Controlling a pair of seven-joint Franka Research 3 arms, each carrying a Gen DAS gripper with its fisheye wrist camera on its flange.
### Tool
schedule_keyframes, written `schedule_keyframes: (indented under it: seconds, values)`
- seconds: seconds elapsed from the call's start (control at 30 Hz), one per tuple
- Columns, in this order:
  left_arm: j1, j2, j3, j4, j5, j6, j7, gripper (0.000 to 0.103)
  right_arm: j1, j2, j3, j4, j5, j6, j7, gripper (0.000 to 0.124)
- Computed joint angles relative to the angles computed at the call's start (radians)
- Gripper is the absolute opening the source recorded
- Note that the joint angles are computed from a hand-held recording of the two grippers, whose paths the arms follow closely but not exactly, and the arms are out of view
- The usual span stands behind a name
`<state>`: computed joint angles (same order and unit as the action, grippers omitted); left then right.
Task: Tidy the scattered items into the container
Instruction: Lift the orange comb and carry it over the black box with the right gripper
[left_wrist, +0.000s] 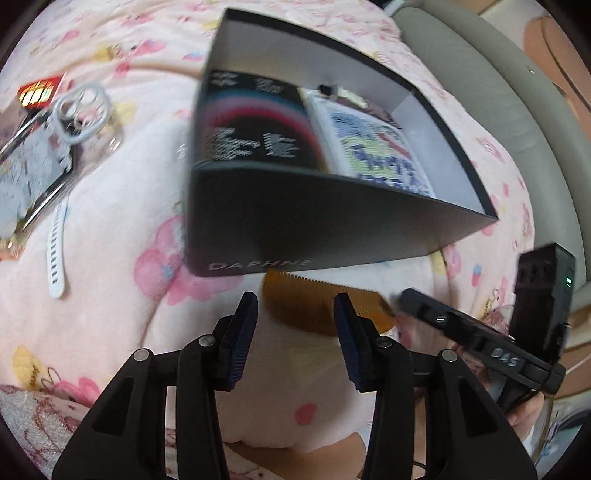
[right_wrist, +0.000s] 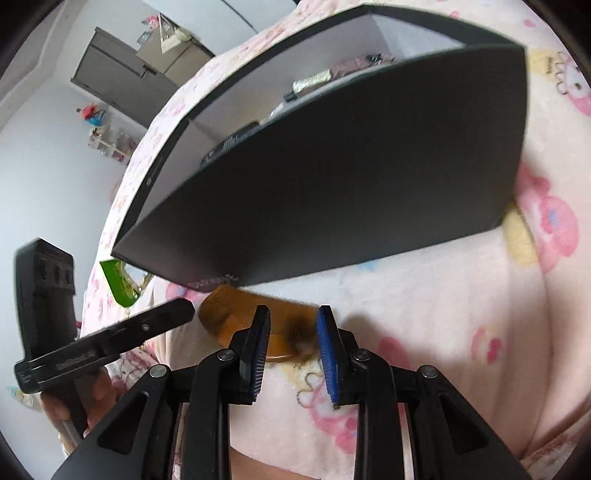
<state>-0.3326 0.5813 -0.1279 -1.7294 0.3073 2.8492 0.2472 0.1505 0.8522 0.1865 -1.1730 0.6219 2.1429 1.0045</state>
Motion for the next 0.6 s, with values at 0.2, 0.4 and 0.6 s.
schedule_keyframes:
  seconds: [0.2, 0.4, 0.6]
  values:
    - [0.039, 0.010, -0.046, -0.011, -0.061, -0.013, 0.021, 0.043, 0.022, 0.001, -0.031, 0.003, -0.042, 0.021, 0.076, 0.023]
    - [0.009, 0.000, -0.016, -0.023, -0.051, 0.014, 0.003, 0.043, 0.019, -0.019, -0.027, -0.035, -0.063, 0.031, 0.083, 0.028]
    - [0.001, -0.005, -0.001, -0.029, -0.028, -0.001, -0.049, 0.045, 0.018, -0.024, -0.020, -0.034, -0.072, 0.021, 0.087, 0.029]
